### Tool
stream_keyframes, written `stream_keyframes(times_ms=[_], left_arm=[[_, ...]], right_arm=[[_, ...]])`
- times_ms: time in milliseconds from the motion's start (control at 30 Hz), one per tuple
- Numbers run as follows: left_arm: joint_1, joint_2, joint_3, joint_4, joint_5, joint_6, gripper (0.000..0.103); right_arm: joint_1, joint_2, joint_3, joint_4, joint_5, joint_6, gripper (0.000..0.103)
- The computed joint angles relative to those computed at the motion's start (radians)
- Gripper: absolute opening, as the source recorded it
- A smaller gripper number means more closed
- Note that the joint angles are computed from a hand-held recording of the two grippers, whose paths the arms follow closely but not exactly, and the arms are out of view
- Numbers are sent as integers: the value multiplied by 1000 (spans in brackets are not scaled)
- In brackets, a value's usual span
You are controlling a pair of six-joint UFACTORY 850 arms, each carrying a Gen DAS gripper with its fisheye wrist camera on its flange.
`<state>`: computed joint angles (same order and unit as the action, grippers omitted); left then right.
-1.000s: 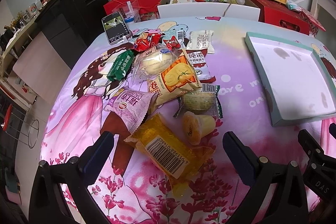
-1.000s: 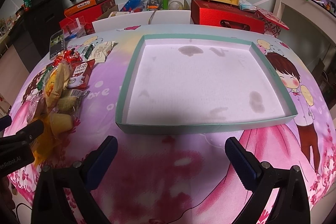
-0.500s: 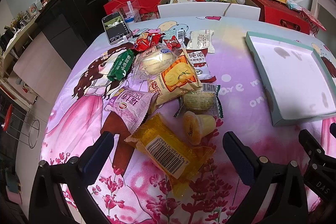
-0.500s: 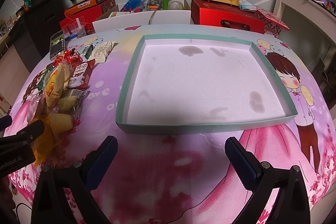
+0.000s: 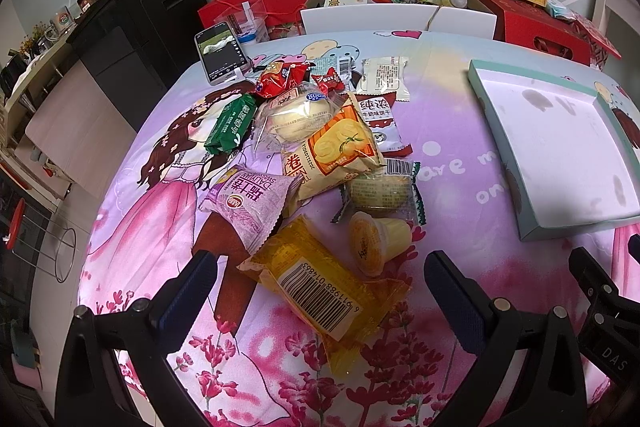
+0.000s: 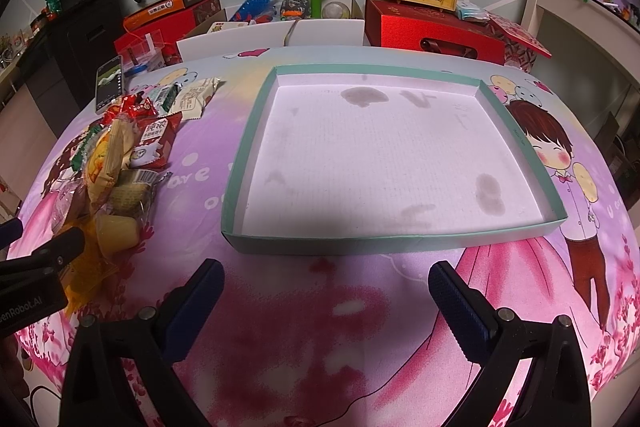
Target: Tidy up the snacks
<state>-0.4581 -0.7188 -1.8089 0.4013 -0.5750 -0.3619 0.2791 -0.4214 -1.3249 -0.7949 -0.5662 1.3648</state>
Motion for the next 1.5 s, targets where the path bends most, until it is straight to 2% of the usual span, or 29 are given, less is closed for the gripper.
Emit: stream_keyframes(times_ms=[400, 600, 700, 867, 1033, 1200, 1400, 1500], left_arm=[[5, 3, 2, -5, 7, -3, 103], [37, 20, 7, 7, 21, -85, 103], [71, 32, 15, 16, 20, -155, 103], [113, 25, 8, -51, -6, -146, 103], [155, 6, -2, -186, -22, -66, 103], [180, -18, -22, -332, -32, 35, 103], [198, -63, -69, -592, -70, 240, 103], [198, -74, -81, -635, -83, 266, 103]], right_arm=[[1, -1, -2, 1, -2, -4, 103], [14, -4, -10, -50, 7, 38, 103], [19, -2, -15, -82, 46, 52, 103], [40, -22, -63, -82, 121, 15, 103], [66, -74, -136, -20, 144, -75, 103], [80, -146, -227, 119, 143, -251, 103], [64, -207, -294, 287, 158, -413, 103], [58, -227, -312, 362, 177, -491, 99]])
